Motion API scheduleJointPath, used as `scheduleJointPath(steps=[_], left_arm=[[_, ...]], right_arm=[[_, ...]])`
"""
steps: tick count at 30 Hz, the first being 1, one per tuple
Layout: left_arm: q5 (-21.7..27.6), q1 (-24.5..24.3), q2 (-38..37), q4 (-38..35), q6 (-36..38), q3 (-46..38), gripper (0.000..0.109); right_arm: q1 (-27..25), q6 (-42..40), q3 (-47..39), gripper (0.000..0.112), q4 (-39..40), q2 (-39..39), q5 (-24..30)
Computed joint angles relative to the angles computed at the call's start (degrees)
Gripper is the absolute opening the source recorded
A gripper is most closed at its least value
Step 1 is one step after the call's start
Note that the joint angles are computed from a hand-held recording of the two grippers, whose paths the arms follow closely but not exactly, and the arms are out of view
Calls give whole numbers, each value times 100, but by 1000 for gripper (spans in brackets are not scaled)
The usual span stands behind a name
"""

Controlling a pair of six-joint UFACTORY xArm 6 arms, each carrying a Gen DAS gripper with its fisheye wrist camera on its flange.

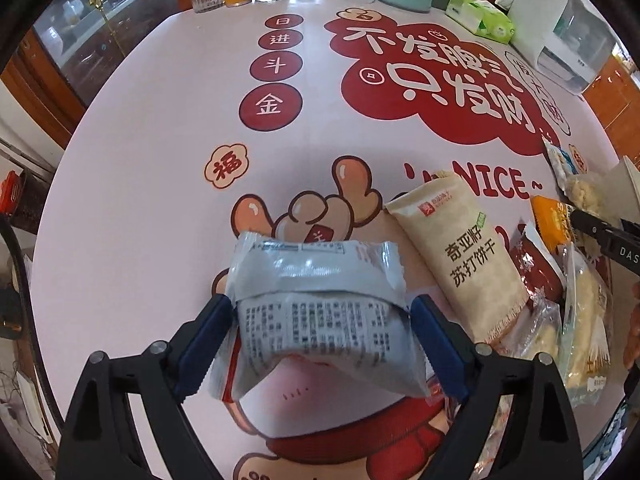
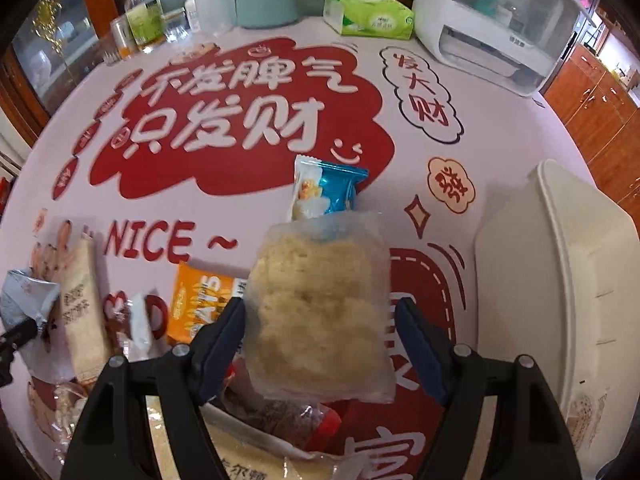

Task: Organize snacks
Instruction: 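Grasp the silver foil pack with the left tool while the right tool grasps the floss bread bag, then carry both bags over the white tray and release them from both tools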

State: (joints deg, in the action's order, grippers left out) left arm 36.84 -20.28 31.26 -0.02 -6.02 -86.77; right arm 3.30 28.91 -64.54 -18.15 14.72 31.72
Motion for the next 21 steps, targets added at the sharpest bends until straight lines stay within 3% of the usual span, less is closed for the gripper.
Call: scheduleJointPath(steps=[3,6,11,21], left_arm=[[-136,-30,-26,223,-82,72,85],[-241,-55,-88,312,-88,167,73],[-518,-63,-310,557,-360,518,65],[-1104,-284,-1504,1017,-932,1578,64]], right_arm=[[0,-90,88,53,106,-52,-154],[21,77,167,46,-148,-133,-188],[-33,280,424,44,-185,-355,-380],[-97,418,1359,44,-90,-1434,-838]])
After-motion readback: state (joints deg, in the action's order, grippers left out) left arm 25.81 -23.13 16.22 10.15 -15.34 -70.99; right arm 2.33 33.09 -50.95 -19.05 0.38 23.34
